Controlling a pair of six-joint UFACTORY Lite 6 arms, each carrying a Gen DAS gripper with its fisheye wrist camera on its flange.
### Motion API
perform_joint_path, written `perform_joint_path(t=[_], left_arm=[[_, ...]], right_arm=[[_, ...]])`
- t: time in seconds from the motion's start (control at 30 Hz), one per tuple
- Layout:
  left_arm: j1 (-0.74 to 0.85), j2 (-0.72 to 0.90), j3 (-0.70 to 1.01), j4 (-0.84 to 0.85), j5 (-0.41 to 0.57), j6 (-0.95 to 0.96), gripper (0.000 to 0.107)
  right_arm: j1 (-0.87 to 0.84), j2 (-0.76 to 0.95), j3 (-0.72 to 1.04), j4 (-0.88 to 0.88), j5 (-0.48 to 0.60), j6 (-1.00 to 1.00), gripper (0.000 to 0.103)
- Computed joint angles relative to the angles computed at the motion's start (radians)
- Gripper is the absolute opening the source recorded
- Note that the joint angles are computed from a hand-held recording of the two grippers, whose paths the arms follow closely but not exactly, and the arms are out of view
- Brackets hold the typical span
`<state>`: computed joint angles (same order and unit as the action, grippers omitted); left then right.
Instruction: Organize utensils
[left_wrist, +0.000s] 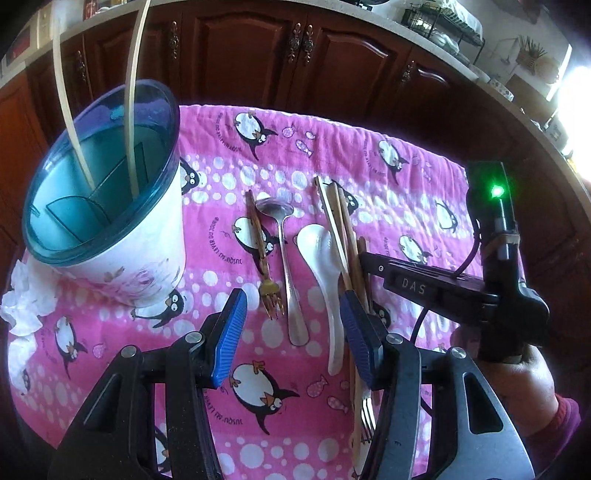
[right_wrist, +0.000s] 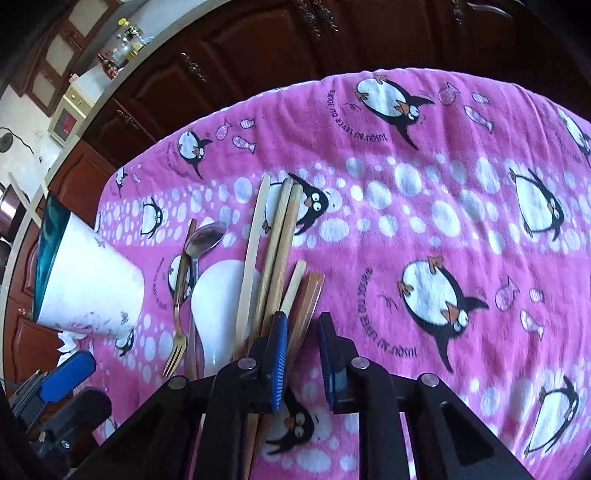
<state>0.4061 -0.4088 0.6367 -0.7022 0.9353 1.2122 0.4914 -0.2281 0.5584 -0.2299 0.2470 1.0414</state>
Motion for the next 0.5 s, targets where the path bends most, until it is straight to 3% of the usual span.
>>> perform_joint_path(t=[0.1,0.27,0.5], left_arm=[[-0.040,0.014,-0.002,-0.001,-0.034,-0.026,0.052],[-0.106,0.035,-0.005,0.005,-0.093,-0.079,0.052],[-0.245,0.105,-0.005,0.027,-0.239,-0.183,0.052]], right_arm=[[-0.002,0.031,0.018,0.013,-0.015,-0.033,0.012],[0.026,-0.035,-0.016,-0.179,0.084,0.139,0.012],[-0.064,-0.234,-0.146,-0.120,0.210,0.003,0.012]])
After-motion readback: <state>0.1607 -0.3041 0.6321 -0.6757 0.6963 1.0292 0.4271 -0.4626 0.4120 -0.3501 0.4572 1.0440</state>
